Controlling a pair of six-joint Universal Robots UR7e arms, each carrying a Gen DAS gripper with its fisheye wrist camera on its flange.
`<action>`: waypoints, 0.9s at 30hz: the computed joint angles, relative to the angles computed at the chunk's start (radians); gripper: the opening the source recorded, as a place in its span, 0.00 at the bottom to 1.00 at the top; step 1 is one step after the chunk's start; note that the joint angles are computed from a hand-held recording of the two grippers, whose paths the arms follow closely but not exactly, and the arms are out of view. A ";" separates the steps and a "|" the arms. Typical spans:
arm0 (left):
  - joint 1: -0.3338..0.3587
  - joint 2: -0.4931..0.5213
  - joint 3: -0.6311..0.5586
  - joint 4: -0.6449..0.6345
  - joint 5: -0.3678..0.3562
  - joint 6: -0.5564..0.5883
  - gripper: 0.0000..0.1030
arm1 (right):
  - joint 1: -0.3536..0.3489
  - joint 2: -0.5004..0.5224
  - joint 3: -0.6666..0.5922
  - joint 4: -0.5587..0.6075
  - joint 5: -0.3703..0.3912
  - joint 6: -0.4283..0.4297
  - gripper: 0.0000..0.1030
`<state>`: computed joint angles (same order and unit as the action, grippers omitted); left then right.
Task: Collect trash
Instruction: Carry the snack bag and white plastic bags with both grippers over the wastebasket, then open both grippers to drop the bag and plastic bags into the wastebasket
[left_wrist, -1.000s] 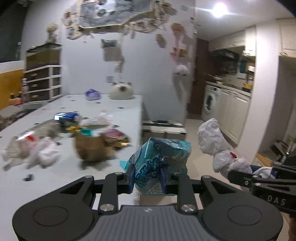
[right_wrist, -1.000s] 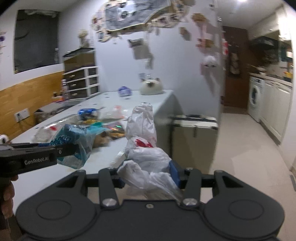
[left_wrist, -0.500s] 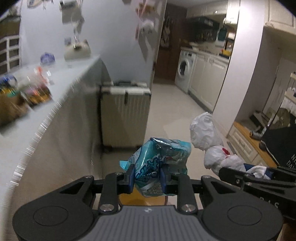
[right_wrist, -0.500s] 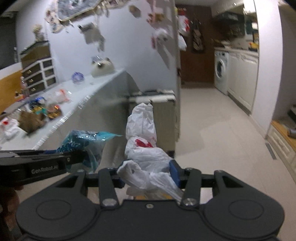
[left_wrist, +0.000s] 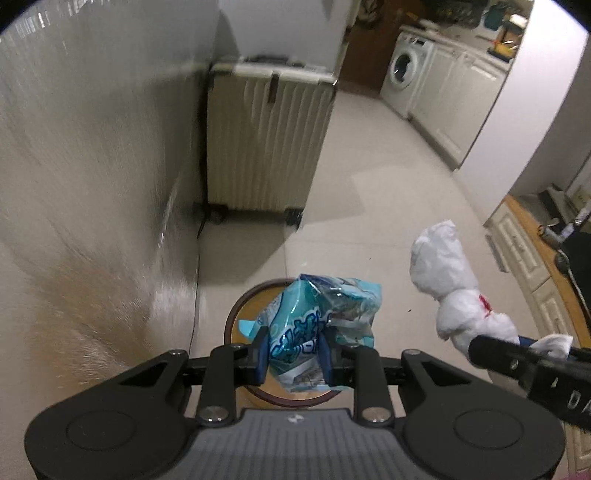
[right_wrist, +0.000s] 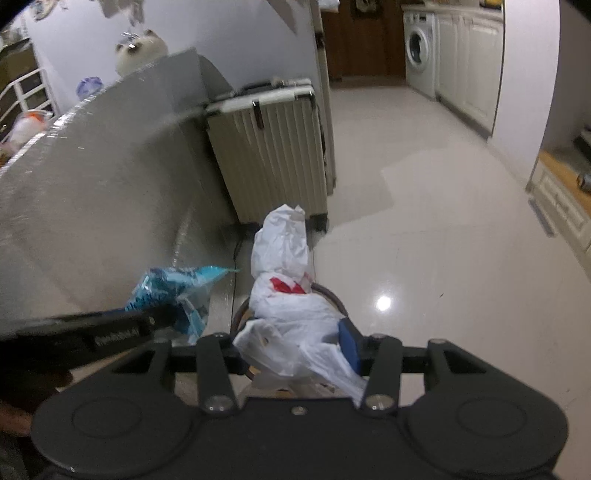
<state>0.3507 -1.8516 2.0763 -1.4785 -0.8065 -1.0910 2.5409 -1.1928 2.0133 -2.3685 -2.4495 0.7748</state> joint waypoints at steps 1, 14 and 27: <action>0.027 0.004 0.016 -0.032 -0.006 0.014 0.28 | -0.024 0.013 0.009 -0.038 0.010 -0.015 0.46; 0.313 0.147 0.109 -0.345 -0.050 0.231 0.28 | -0.266 0.167 0.080 -0.377 0.133 -0.114 0.46; 0.444 0.249 0.105 -0.475 -0.031 0.352 0.28 | -0.399 0.302 0.015 -0.390 0.195 -0.052 0.47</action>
<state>0.7949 -1.6024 2.1817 -1.9538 -0.8370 -0.7386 2.1418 -0.8907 2.0283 -2.7582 -2.2547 0.7226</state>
